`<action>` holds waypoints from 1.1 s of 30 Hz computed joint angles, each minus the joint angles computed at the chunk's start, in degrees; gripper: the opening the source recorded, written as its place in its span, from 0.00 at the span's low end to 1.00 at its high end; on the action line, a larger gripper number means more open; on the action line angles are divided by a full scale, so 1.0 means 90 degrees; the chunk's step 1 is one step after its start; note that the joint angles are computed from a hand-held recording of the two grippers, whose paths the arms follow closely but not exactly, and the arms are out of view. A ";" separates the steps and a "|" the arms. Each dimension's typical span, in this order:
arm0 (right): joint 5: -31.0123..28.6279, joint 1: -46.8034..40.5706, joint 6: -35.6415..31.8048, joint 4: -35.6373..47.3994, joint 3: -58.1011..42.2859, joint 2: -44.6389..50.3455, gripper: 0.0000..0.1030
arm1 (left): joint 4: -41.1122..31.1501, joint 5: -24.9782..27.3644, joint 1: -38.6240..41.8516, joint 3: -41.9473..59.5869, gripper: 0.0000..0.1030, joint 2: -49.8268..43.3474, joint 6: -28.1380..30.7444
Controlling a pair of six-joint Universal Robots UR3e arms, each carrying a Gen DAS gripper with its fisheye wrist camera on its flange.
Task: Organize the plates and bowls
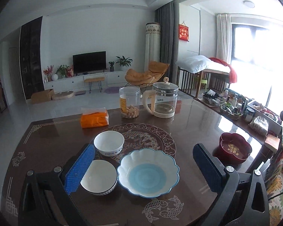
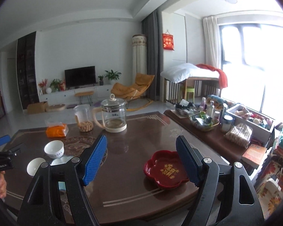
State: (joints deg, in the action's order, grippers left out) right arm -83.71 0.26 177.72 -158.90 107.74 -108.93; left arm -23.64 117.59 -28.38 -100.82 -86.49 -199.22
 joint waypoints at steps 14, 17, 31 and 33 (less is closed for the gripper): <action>-0.0509 0.1315 0.0385 -0.0310 -0.0347 0.0623 0.77 | -0.0217 -0.0126 0.0612 -0.1081 1.00 0.1113 -0.0397; -0.0511 0.1612 0.0453 -0.0140 -0.0376 0.1065 0.77 | -0.0357 -0.0305 0.0564 -0.1260 1.00 0.1183 -0.0522; -0.2174 0.2853 0.0510 0.0239 -0.0910 0.2226 0.77 | -0.0644 -0.0540 0.0111 -0.0814 1.00 0.0515 -0.0556; -0.2356 0.2936 0.0576 0.0398 -0.1042 0.2296 0.77 | -0.0664 -0.0483 0.0048 -0.0778 1.00 0.0481 -0.0570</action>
